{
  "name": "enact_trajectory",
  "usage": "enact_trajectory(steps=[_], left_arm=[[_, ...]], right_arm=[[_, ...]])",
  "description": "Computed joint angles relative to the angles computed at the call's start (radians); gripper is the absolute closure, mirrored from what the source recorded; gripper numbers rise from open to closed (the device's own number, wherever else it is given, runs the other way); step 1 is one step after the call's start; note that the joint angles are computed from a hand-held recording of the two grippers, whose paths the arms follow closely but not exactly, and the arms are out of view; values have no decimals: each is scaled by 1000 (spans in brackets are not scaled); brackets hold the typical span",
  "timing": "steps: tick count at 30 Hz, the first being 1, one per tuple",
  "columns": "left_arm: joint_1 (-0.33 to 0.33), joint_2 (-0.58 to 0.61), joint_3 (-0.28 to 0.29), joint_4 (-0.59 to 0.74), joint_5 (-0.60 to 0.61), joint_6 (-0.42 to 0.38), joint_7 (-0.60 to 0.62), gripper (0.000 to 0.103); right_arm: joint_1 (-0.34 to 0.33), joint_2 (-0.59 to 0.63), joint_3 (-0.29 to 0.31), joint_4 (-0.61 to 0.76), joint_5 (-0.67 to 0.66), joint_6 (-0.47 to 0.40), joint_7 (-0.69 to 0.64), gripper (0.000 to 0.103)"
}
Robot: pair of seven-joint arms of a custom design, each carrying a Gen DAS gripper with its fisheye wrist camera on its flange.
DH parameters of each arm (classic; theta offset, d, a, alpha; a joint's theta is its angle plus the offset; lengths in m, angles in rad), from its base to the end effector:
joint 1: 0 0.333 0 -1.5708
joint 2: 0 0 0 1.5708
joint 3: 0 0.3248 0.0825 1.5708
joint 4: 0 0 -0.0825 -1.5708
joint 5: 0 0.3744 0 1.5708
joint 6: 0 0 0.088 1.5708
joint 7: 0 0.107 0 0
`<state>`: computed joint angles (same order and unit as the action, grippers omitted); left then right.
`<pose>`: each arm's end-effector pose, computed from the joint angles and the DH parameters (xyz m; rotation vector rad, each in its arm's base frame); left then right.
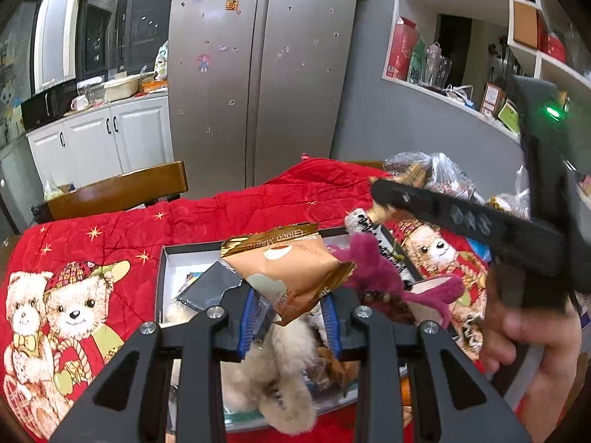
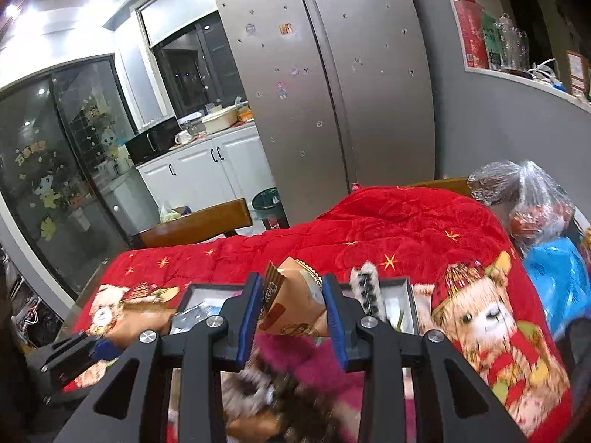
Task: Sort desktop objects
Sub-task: 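Carry the brown packet with the right tool over the black tray, then lower the packet into the black tray and open the right tool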
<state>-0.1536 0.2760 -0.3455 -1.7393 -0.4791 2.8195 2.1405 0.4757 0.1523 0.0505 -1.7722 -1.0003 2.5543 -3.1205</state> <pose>0.6149 -0.2792 0.5282 -1.1887 2.3194 -1.1627 0.5507 0.3311 0.5488 -1.2750 1.8925 -0.7349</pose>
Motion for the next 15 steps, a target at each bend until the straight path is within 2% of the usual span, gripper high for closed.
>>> enact_trajectory(steps=[2,6,10,15], left_arm=[[-15,9,20,-2,45,19,-24,71],[12,39,1,24,27,-3,-6,71],[25,61,-17,41,18,-41,10,71],[5,60,-12,24,42,-41,18,71]], right_arm=[[-18,18,-14,0,1,52,21,69],[-27,45,-25,13,57,61,-49,69],[-34,52,-38,-4,96,100,-55,69],[-28,78,-51,7,141,117,-83,69]])
